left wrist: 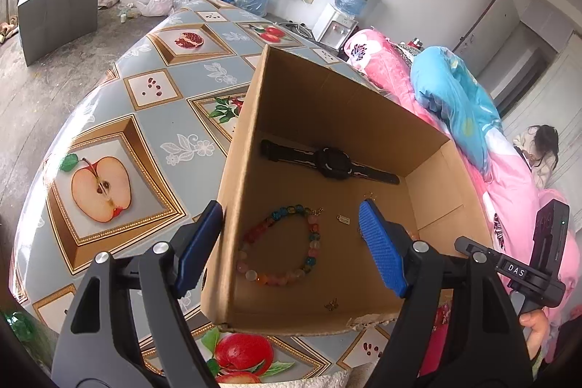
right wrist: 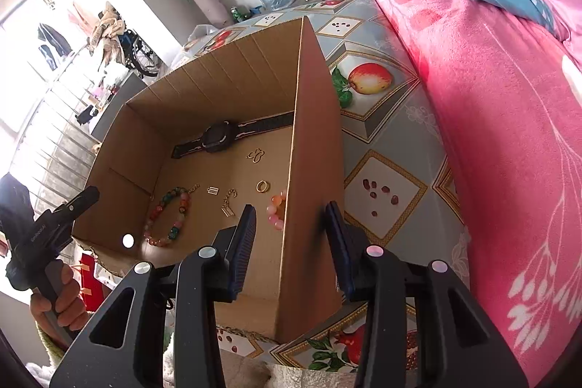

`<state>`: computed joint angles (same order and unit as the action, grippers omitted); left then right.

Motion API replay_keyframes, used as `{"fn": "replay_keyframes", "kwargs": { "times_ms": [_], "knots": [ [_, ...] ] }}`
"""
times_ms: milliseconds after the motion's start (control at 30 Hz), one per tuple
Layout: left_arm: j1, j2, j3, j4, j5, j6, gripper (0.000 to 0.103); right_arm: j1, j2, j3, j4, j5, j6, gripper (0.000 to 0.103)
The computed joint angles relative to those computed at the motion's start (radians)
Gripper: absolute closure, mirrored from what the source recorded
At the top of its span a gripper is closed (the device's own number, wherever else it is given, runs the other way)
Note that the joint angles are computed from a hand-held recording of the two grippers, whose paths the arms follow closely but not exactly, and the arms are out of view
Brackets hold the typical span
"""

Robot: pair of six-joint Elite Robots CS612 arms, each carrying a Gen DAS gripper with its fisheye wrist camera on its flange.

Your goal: Organize jewelry

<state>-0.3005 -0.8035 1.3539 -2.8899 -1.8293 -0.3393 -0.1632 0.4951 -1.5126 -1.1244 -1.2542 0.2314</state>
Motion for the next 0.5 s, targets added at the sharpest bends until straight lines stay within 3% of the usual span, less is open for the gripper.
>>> {"fn": "replay_keyframes", "kwargs": {
  "times_ms": [233,333,500],
  "knots": [
    [-0.009,-0.005,0.017,-0.009,0.013,0.018,0.03,-0.006,0.009,-0.006,-0.008,0.001,0.009,0.064],
    [-0.002,-0.003,0.024,-0.035,-0.017,0.017,0.03,-0.006,0.017,-0.017,-0.018,-0.001,-0.002,0.064],
    [-0.003,-0.029,0.08,-0.142,0.035,0.058,0.028,-0.007,0.055,-0.083,-0.086,-0.051,0.026,0.052]
  ]
}}
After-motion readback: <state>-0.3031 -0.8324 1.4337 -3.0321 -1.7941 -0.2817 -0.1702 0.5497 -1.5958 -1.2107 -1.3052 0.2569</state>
